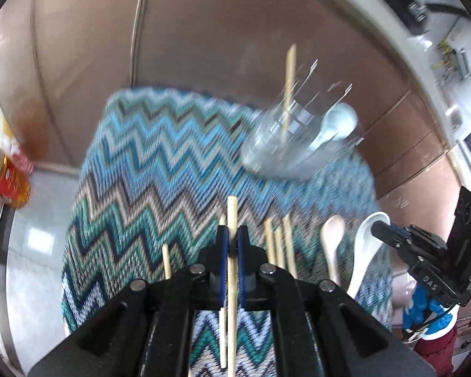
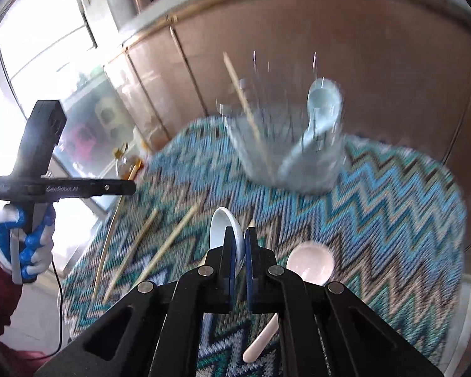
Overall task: Organize utensils
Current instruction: 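Grasp a chopstick with the left tool while the right tool grips a white spoon, then release the chopstick into the caddy while the right tool drops its spoon in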
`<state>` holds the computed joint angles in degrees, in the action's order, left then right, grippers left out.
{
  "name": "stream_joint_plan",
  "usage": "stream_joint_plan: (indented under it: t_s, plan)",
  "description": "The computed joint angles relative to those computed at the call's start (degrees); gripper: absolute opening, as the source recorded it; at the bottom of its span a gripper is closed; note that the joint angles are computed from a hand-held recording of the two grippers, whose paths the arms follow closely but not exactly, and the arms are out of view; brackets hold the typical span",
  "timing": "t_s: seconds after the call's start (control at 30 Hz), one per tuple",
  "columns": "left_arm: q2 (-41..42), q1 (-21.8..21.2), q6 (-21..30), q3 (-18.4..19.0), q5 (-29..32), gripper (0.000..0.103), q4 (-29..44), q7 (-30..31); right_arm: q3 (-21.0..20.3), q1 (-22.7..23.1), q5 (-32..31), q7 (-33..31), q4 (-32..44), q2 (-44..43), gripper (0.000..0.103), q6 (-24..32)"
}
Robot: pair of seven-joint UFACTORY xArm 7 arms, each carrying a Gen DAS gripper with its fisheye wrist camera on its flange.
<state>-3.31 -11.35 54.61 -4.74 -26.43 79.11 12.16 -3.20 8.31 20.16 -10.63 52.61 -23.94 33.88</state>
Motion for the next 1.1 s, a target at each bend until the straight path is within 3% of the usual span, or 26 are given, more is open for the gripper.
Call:
stream_joint_plan:
  t_s: [0.17, 0.3, 0.47, 0.5, 0.63, 0.7, 0.87, 1.1]
  plan:
    - [-0.1, -0.5, -4.8, 0.0, -4.8, 0.005, 4.7, 1.5, 3.1, -3.2, -5.5, 5.8, 3.4, 0.5, 0.005, -6.8]
    - [4.8, -1.4, -10.0, -1.1, -8.4, 0.005, 13.8, 0.9, 4.8, -6.2, -11.3, 12.0, 7.7, 3.5, 0.005, -14.6]
    - [12.7, -2.4, -19.1, -3.7, -6.0, 0.005, 24.9, -2.9, 10.0, -14.2, -24.6, 24.0, 12.2, 8.3, 0.005, -23.3]
    - [14.6, -2.9, -21.5, -4.3, -5.2, 0.005, 27.0, -3.9, 12.7, -18.1, -29.8, 28.7, 13.2, 9.7, 0.005, -25.1]
    - [20.8, -6.2, -31.4, -4.6, 2.5, 0.005, 31.3, -11.0, 16.8, -24.3, -43.2, 40.5, 15.9, 13.5, 0.006, -27.5]
    - [23.5, -9.5, -37.1, -2.4, 9.8, 0.005, 32.2, -16.7, 19.7, -28.2, -52.3, 49.1, 17.6, 16.0, 0.006, -28.7]
    - [27.5, -15.4, -44.9, 3.5, 22.6, 0.005, 32.1, -28.2, 21.3, -31.1, -70.6, 66.0, 20.3, 20.3, 0.006, -29.5]
    - [30.6, -23.2, -51.2, 15.4, 35.7, 0.005, 29.7, -42.6, 16.9, -27.3, -76.0, 72.0, 20.1, 23.0, 0.008, -30.5]
